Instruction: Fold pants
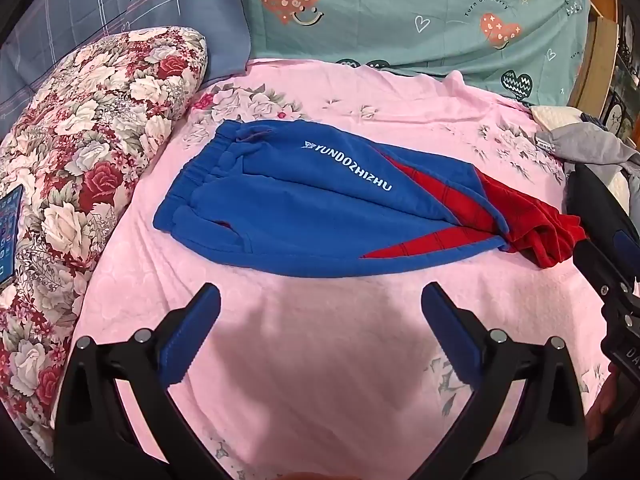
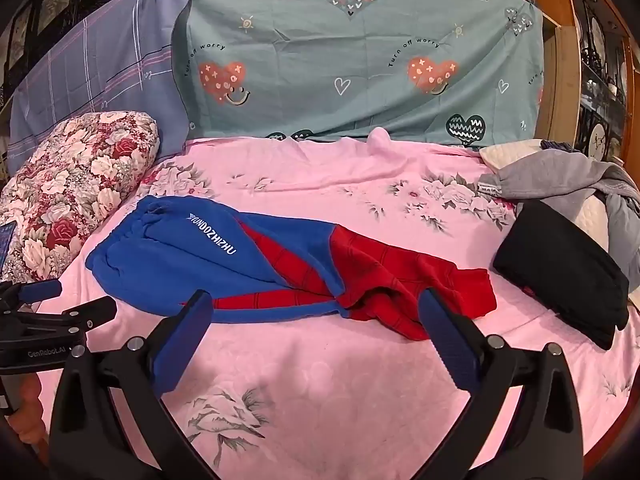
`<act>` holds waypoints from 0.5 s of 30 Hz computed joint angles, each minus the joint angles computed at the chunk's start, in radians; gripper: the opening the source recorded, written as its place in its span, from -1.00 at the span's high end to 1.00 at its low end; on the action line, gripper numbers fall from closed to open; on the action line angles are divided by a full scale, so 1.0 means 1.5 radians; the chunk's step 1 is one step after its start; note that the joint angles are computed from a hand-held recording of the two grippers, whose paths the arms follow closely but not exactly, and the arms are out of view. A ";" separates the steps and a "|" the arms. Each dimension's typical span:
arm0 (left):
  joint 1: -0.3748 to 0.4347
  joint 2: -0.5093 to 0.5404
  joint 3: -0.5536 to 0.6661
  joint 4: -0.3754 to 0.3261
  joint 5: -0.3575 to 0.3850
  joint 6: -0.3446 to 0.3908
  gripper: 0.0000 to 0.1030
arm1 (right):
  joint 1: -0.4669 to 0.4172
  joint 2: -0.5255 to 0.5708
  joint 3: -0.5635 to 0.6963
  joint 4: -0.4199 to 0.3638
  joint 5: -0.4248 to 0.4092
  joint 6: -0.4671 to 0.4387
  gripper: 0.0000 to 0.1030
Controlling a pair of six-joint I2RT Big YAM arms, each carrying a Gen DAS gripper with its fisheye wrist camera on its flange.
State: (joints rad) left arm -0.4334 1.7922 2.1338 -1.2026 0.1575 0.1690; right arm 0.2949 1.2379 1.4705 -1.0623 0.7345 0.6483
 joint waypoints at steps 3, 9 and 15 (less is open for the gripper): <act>0.002 0.000 -0.002 0.006 0.002 -0.003 -0.96 | -0.003 -0.008 -0.010 0.017 -0.008 0.000 -0.97; 0.003 -0.017 -0.032 0.025 0.001 -0.014 -0.96 | 0.000 -0.009 -0.010 0.009 -0.013 -0.002 -0.97; 0.008 -0.026 -0.045 0.037 0.006 -0.010 -0.96 | 0.000 -0.009 -0.009 0.005 -0.018 0.000 -0.97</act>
